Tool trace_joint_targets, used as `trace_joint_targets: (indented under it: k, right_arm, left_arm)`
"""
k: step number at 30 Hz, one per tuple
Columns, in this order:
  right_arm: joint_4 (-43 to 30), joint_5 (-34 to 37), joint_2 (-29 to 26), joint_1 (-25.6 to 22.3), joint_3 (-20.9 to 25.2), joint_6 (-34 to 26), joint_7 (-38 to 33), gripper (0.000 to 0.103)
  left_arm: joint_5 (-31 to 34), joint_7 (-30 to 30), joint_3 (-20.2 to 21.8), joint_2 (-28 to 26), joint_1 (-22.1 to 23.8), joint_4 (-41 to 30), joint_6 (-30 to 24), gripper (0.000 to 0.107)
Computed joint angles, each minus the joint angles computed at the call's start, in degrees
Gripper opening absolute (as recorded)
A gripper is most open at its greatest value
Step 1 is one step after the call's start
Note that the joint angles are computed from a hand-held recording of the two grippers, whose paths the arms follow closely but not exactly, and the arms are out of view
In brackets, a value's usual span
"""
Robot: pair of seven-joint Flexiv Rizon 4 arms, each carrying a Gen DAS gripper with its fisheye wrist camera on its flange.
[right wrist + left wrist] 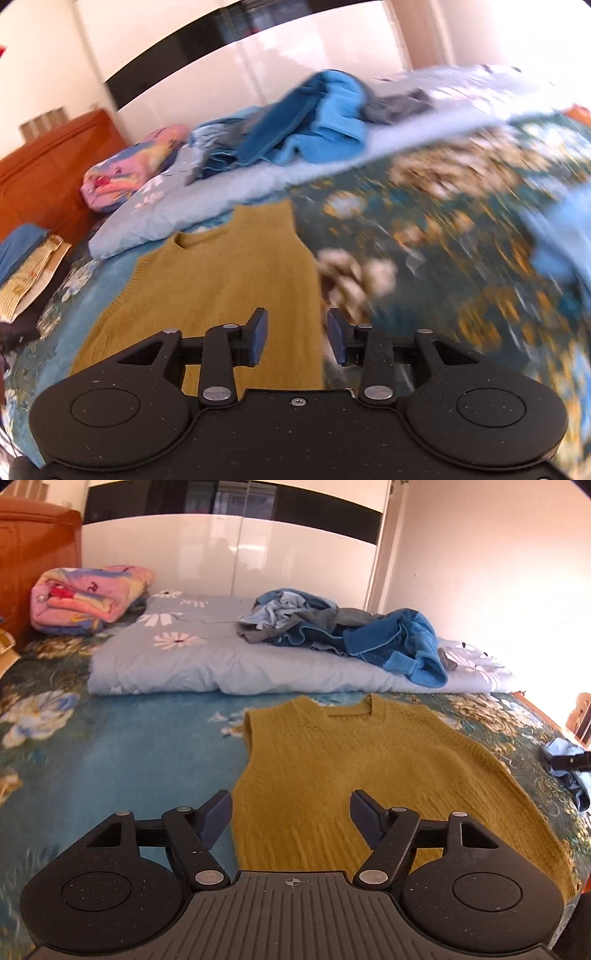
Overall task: Fold clothes
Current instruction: 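Release the hem with both grippers and move toward the vest neckline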
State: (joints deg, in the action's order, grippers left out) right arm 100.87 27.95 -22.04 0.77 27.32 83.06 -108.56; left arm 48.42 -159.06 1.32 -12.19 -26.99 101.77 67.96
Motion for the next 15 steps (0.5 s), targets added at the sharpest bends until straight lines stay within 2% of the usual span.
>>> trace_joint_targets:
  k: [3,6,8,13,15]
  right_arm:
    - [-9.86,-7.73,-6.00,4.90,-3.96,-6.40,1.24,0.039]
    - [-20.49,-15.24,-12.70,9.57,-7.60,-12.80,3.13,0.047]
    - [-28.81,-19.15,-17.76,11.97,-9.15,-17.85,3.78,0.047]
    - [-47.24,-23.95,-30.24,16.05,-12.15,-28.47,5.00,0.048]
    - [-54.87,-25.74,-35.25,17.56,-13.83,-32.36,5.01,0.048]
  left_arm:
    - [-10.61,14.16,-2.06,-5.85,6.06,-4.71,2.21,0.068]
    - [-17.35,25.83,-3.41,-11.81,9.17,-10.72,-0.61,0.068]
    - [-20.82,31.55,-3.83,-16.14,10.59,-14.99,-2.41,0.068]
    - [-29.83,43.52,-6.58,-25.36,14.99,-21.58,-0.90,0.068]
    - [-32.41,48.37,-7.39,-28.39,15.81,-24.42,-2.14,0.068]
